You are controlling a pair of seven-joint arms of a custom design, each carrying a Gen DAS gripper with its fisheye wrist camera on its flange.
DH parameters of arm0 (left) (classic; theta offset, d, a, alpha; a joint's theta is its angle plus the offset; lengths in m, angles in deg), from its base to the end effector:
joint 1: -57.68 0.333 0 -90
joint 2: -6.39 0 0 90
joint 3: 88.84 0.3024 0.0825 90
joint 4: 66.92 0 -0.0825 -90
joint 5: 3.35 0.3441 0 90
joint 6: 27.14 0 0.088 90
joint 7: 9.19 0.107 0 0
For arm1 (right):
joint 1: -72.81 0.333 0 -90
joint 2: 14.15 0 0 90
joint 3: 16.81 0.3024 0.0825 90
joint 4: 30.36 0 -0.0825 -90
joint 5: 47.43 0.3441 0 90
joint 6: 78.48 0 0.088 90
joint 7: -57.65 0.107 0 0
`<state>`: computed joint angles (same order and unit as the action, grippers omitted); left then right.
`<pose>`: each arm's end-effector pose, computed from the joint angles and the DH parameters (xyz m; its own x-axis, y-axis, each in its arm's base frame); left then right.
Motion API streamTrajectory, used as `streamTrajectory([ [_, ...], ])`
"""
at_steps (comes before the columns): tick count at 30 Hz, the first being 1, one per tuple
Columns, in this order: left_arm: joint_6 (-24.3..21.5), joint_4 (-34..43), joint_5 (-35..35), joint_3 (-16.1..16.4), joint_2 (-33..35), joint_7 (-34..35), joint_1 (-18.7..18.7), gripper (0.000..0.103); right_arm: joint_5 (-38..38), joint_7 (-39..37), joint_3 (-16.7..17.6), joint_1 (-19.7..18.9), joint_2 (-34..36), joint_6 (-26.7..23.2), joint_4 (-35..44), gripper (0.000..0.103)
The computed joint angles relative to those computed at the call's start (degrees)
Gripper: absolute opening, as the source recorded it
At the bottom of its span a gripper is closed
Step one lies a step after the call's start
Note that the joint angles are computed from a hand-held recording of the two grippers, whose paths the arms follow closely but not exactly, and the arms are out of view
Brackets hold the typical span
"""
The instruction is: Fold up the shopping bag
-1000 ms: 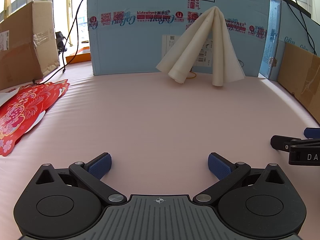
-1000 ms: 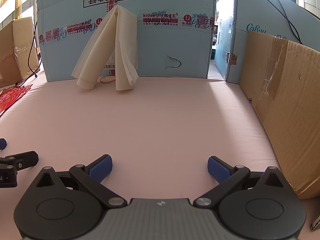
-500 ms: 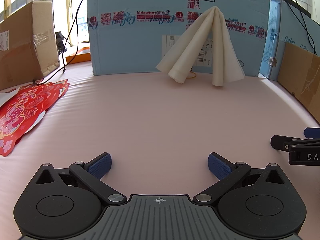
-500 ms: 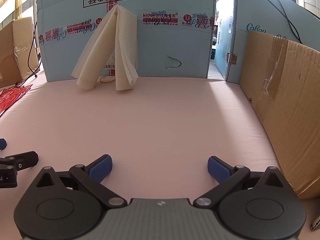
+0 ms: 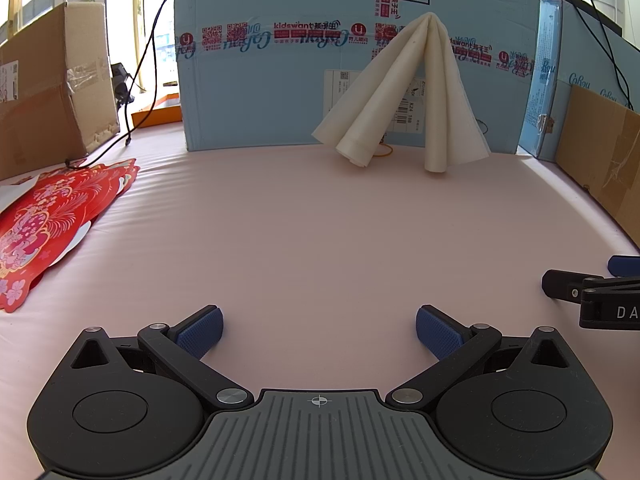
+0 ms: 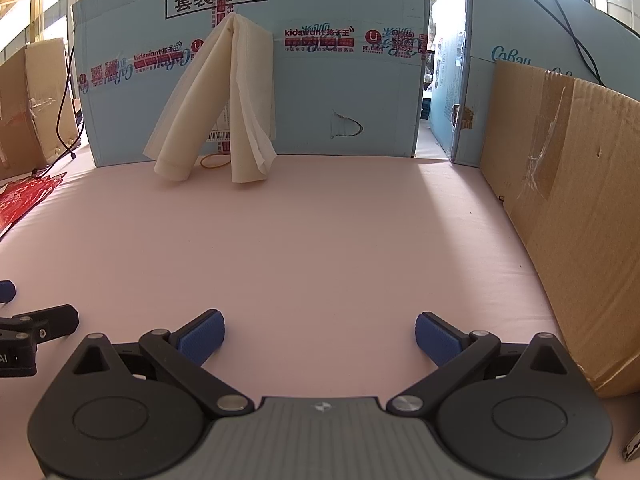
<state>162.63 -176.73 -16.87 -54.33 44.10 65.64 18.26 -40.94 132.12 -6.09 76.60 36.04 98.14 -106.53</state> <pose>0.6379 -0.0919 0.3223 0.1668 -0.9860 0.0019 -0.6142 -0.1054 -0.7821 0.7380 0.1305 0.3297 0.2874 -0.9575 -0.0246 -0.6042 -0.1613 -0.7803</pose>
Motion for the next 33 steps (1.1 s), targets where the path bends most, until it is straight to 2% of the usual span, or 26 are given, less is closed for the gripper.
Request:
streamTrajectory([
  [17, 0.0, 0.09, -0.2, -0.03, 0.09, 0.05, -0.06, 0.103, 0.42, -0.54, 0.89, -0.56, -0.1, 0.42, -0.49, 0.103],
  [26, 0.83, -0.43, -0.39, -0.3, -0.34, 0.15, 0.16, 0.103, 1.07, -1.98, 3.92, -2.57, -0.06, 2.18, -1.47, 0.103],
  [28, 1.91, -0.93, -1.0, -1.03, -0.85, 0.52, 0.66, 0.103, 1.16, -2.49, 5.24, -3.48, -0.09, 3.35, -2.08, 0.103],
  [29, 4.13, -1.71, -1.4, -2.68, -1.64, 0.73, 1.96, 0.103, 1.19, -2.96, 6.54, -4.39, -0.08, 4.34, -2.59, 0.103],
  [31, 9.73, -3.08, -2.28, -6.29, -2.85, 1.14, 4.9, 0.103, 0.76, -4.53, 11.14, -7.65, 0.22, 7.15, -4.01, 0.103],
  [33, 15.35, -3.82, -3.29, -8.89, -3.42, 1.01, 7.09, 0.103, -1.09, -6.29, 17.48, -12.15, 1.21, 10.1, -5.44, 0.103],
])
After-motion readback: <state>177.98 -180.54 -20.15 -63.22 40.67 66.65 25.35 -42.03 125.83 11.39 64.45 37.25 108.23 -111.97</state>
